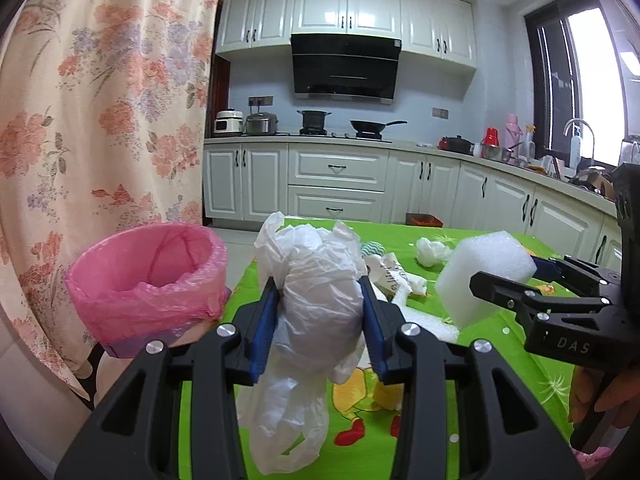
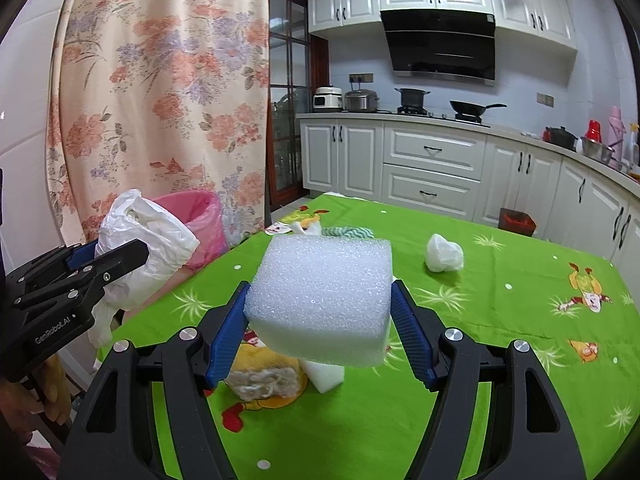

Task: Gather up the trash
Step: 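Carry the foam cube and plastic bag to the pink bin and release both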

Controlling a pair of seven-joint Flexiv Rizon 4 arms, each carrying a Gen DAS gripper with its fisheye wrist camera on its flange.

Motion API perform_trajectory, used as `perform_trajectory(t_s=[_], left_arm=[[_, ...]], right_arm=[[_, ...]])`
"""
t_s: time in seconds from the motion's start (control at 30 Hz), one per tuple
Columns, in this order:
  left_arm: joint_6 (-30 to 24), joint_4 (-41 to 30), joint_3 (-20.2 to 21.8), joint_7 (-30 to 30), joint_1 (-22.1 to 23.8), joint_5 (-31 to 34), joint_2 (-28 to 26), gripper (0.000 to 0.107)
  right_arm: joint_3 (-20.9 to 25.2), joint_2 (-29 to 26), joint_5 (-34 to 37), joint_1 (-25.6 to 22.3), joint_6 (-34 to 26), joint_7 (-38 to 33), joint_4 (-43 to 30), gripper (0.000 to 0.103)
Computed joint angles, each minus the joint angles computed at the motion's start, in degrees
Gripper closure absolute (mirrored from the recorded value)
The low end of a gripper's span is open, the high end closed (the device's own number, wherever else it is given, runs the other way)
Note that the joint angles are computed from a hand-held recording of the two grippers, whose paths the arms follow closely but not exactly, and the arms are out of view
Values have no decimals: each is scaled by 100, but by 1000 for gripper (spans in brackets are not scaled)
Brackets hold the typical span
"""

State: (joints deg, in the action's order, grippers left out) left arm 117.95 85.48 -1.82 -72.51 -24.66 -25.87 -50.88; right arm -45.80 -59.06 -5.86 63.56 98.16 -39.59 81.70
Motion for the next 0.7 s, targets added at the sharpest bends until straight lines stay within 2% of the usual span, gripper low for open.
perform_trajectory(t_s=[0.23,0.43,0.6,0.7], left_arm=[[154,91,55,-58,87,-73,53,68],[214,88,95,-23,190,-193,67,68],[183,-49,256,104,190,-447,15,68],[168,-158,408,271,169,-666,-34,68]], right_arm=[[351,-28,-312,-293,-144,-92,-463,37],[911,-119,-767,-752,-330,-138,-1106,37],[1591,-313,-1282,-1292,-613,-160,-1924,37],[2178,-552,-1620,-1725,-880,-227,-2676,37]])
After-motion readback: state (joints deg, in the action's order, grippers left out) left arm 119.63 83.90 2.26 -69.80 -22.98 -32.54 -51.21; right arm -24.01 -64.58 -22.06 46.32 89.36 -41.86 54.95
